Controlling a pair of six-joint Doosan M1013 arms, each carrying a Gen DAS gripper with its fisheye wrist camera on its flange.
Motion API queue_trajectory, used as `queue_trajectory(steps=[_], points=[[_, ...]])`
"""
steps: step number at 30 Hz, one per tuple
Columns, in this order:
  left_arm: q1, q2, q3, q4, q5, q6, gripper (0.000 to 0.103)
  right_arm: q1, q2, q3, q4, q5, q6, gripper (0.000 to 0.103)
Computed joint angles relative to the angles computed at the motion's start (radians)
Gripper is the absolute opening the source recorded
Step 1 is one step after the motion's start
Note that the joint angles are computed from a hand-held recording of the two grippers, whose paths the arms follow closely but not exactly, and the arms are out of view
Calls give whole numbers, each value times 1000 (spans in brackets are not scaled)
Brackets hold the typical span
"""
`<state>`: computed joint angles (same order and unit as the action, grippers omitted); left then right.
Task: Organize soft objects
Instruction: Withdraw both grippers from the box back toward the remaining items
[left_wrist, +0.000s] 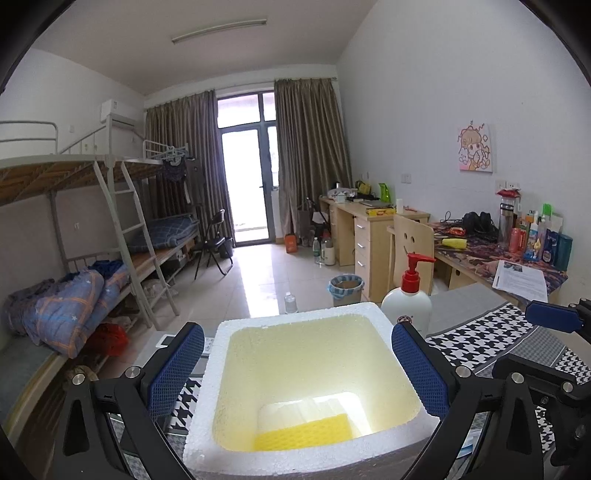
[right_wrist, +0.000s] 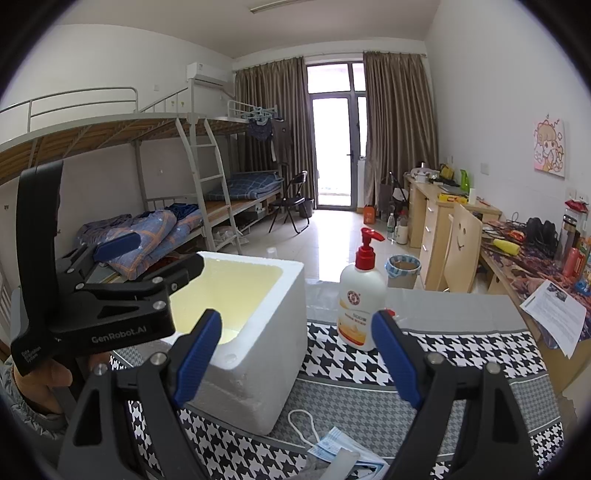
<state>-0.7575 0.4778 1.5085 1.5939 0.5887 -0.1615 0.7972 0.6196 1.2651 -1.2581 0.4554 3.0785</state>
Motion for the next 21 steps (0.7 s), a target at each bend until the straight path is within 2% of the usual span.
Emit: queue_trajectory(steps=[10,11,13,21], points=[[-12,-20,25,32,45,-48,102,7,-8,17,-51,6,60,87],[-15,-25,33,40,55,-55,102,9,-10,21,-61,6,73,88],[-23,-35,48,52,75,-71,102,15,-16,33,-111,16,123,97],[-54,-90,127,97,132,-150,102,44,-48,84,-222,55,244,102]])
